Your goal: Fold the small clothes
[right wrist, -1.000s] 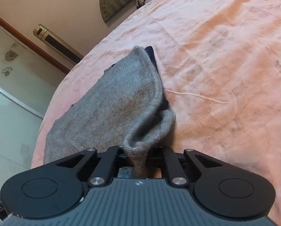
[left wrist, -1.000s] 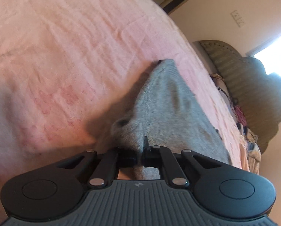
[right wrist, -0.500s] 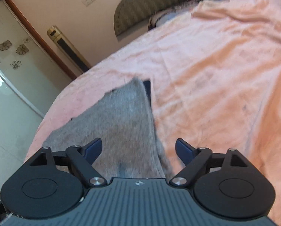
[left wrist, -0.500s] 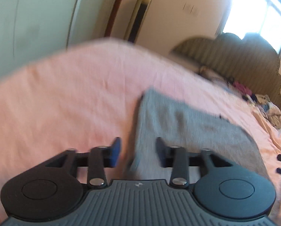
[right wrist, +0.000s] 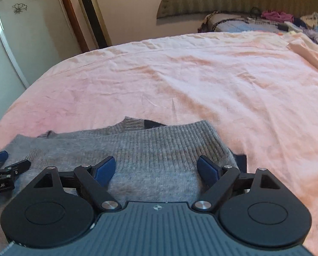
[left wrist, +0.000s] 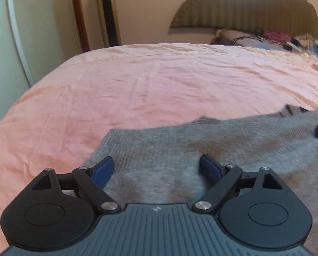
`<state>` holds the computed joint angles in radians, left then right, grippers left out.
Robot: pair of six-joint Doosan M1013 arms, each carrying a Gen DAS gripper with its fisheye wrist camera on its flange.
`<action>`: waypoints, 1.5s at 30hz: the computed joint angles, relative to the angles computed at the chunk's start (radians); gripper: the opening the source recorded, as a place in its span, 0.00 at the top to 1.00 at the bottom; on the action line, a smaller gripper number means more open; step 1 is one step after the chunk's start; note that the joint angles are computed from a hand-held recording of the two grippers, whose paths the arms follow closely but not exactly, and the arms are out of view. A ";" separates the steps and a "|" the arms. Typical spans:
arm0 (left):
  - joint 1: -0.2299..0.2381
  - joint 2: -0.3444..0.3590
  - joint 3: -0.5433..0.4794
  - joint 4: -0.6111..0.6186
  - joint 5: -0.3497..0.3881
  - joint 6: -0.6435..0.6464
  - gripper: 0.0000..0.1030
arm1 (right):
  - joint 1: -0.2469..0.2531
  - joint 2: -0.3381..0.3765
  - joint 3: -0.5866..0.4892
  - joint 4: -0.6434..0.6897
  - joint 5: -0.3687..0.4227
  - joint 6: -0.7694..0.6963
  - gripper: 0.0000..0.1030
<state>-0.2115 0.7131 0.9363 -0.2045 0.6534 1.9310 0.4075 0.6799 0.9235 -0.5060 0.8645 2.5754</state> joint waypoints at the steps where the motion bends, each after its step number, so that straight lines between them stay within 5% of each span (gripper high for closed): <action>1: 0.008 0.013 -0.023 -0.019 0.027 -0.013 0.02 | 0.003 -0.002 0.018 -0.031 -0.023 0.011 0.11; 3: 0.005 0.027 -0.049 0.015 0.042 -0.057 0.00 | 0.017 0.002 0.041 -0.120 -0.044 0.026 0.03; 5: -0.001 0.019 -0.037 0.043 0.026 -0.072 0.00 | 0.029 0.039 -0.025 -0.132 0.043 -0.030 0.00; 8: -0.007 -0.040 0.053 0.093 -0.056 -0.086 0.02 | 0.029 0.042 -0.040 -0.120 0.059 -0.037 0.03; 10: 0.004 -0.093 0.127 -0.029 -0.099 0.028 0.01 | 0.040 0.028 -0.036 -0.145 0.093 0.004 0.08; 14: 0.010 -0.142 0.199 -0.169 -0.047 0.192 0.01 | 0.068 -0.038 0.063 -0.178 0.000 0.075 0.01; 16: 0.011 -0.138 0.217 -0.160 -0.059 0.178 0.00 | 0.075 -0.018 0.036 -0.141 0.073 0.010 0.01; 19: 0.019 -0.130 0.195 -0.143 -0.031 0.122 0.00 | 0.070 -0.043 0.110 -0.186 -0.013 0.078 0.00; 21: 0.015 -0.144 0.200 -0.090 -0.020 0.084 0.00 | 0.071 -0.035 0.078 -0.158 0.038 0.042 0.01; 23: 0.026 -0.169 0.221 -0.181 0.007 0.139 0.02 | 0.085 -0.031 0.052 -0.166 0.094 0.058 0.06; 25: 0.031 -0.184 0.247 -0.260 0.022 0.223 0.01 | 0.099 -0.049 0.073 -0.175 0.048 0.075 0.04; 28: 0.027 -0.189 0.307 -0.297 -0.061 0.302 0.00 | 0.113 -0.033 0.069 -0.147 0.051 0.009 0.00; 31: 0.026 -0.191 0.285 -0.243 -0.021 0.236 0.00 | 0.113 -0.045 0.105 -0.187 0.015 0.030 0.00; 36: 0.041 -0.219 0.331 -0.279 -0.003 0.256 0.00 | 0.119 -0.045 0.066 -0.148 0.126 -0.005 0.00; 38: 0.030 -0.242 0.393 -0.277 -0.099 0.326 0.00 | 0.122 -0.056 0.109 -0.185 0.087 0.041 0.00; 45: 0.045 -0.286 0.423 -0.265 -0.050 0.233 0.00 | 0.131 -0.067 0.158 -0.277 0.038 0.124 0.00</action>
